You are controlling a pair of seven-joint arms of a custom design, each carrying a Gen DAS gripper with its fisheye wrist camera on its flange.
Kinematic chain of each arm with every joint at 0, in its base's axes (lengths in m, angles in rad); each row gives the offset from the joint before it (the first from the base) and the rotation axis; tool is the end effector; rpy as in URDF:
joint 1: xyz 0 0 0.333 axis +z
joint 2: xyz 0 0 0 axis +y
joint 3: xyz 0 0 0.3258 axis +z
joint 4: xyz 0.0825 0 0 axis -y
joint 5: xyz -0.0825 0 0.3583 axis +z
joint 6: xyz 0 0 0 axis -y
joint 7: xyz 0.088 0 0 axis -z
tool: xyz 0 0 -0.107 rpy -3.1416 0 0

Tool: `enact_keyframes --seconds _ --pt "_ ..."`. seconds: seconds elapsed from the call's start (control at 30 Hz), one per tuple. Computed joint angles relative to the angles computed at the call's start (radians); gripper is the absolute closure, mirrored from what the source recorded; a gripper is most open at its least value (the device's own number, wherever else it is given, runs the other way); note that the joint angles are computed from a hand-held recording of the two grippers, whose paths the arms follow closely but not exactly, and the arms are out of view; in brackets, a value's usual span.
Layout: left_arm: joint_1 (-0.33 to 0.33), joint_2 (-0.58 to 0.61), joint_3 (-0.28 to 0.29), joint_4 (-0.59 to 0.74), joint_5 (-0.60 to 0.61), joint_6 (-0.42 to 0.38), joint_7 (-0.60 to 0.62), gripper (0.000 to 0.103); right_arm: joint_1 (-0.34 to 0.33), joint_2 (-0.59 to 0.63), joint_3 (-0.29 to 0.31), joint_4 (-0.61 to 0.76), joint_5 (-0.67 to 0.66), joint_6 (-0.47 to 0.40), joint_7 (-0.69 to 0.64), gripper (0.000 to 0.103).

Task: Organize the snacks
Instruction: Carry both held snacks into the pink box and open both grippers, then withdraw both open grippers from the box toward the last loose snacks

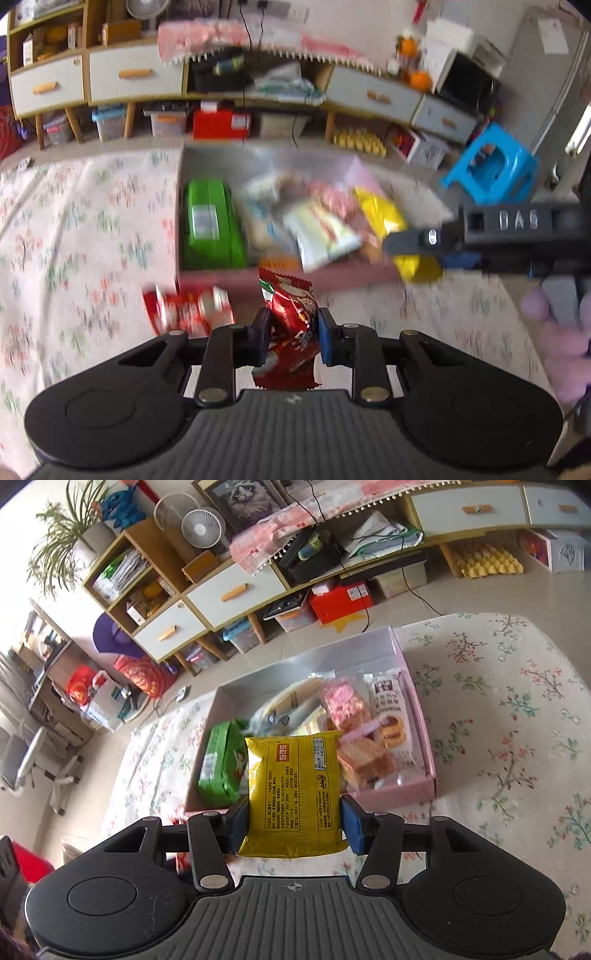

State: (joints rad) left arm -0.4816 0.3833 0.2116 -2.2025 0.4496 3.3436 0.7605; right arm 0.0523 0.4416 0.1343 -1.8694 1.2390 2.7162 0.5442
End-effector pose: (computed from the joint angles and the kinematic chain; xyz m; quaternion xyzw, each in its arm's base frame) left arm 0.5494 -0.2089 0.3215 -0.6650 0.6526 -0.3274 0.1571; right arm 0.6369 0.0774 0.3303 -0.6864 0.6106 -0.0139 0.3947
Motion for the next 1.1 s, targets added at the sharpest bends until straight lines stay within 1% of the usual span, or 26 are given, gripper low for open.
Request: enact_keyframes --seconds 0.07,0.13,0.23,0.27,0.4,0.47,0.57,0.63,0.7,0.77,0.83,0.9,0.93,0.97,1.0,1.03,1.07,1.1 --pt "-0.023 0.027 0.041 0.041 -0.018 0.01 0.0 0.079 0.012 0.019 -0.011 0.035 -0.038 0.005 0.04 0.052" --pt "-0.016 0.062 0.05 0.093 -0.034 0.008 0.0 0.079 0.015 0.045 -0.009 0.082 -0.056 0.025 0.056 0.052" --pt "-0.045 0.122 0.102 0.177 -0.057 -0.01 -0.017 0.079 0.013 0.101 0.001 0.165 -0.077 0.059 0.077 0.052" --pt "-0.042 0.139 0.106 0.203 -0.057 -0.012 -0.025 0.079 0.015 0.122 -0.001 0.192 -0.097 0.067 0.098 0.052" --pt "-0.05 0.204 0.141 0.289 -0.063 -0.009 -0.064 0.079 0.045 0.229 -0.041 0.325 -0.258 0.071 0.26 0.052" --pt "-0.04 0.241 0.141 0.341 -0.061 -0.021 -0.08 0.079 0.062 0.283 -0.07 0.396 -0.346 0.057 0.352 0.052" --pt "-0.047 0.284 0.159 0.399 -0.05 -0.046 -0.114 0.079 0.07 0.351 -0.087 0.489 -0.438 0.042 0.451 0.052" --pt "-0.028 0.301 0.142 0.436 -0.031 -0.087 -0.134 0.079 0.079 0.386 -0.104 0.539 -0.498 0.026 0.518 0.052" --pt "-0.002 0.315 0.116 0.467 -0.009 -0.12 -0.147 0.079 0.078 0.404 -0.102 0.564 -0.542 0.026 0.552 0.052" --pt "0.032 0.322 0.081 0.485 0.012 -0.134 -0.156 0.078 0.067 0.412 -0.086 0.574 -0.573 0.031 0.563 0.052" --pt "0.047 0.326 0.069 0.498 0.037 -0.142 -0.171 0.078 0.06 0.419 -0.075 0.582 -0.6 0.03 0.569 0.052" --pt "0.06 0.329 0.058 0.51 0.064 -0.153 -0.181 0.077 0.063 0.425 -0.075 0.586 -0.625 0.034 0.582 0.051" --pt "0.057 0.328 0.063 0.51 0.079 -0.158 -0.191 0.076 0.059 0.43 -0.07 0.595 -0.633 0.03 0.582 0.05" --pt "0.054 0.333 0.067 0.52 0.091 -0.165 -0.202 0.074 0.054 0.432 -0.063 0.597 -0.635 0.031 0.581 0.05" --pt "0.037 0.337 0.092 0.521 0.105 -0.163 -0.225 0.074 0.05 0.432 -0.056 0.594 -0.634 0.037 0.578 0.049" --pt "0.026 0.339 0.109 0.522 0.118 -0.161 -0.245 0.068 0.043 0.431 -0.045 0.59 -0.63 0.04 0.571 0.048" --pt "0.018 0.34 0.119 0.521 0.129 -0.163 -0.264 0.059 0.035 0.431 -0.036 0.59 -0.624 0.039 0.566 0.041" --pt "0.008 0.339 0.132 0.518 0.14 -0.165 -0.284 0.054 0.018 0.429 -0.014 0.587 -0.608 0.035 0.55 0.035"
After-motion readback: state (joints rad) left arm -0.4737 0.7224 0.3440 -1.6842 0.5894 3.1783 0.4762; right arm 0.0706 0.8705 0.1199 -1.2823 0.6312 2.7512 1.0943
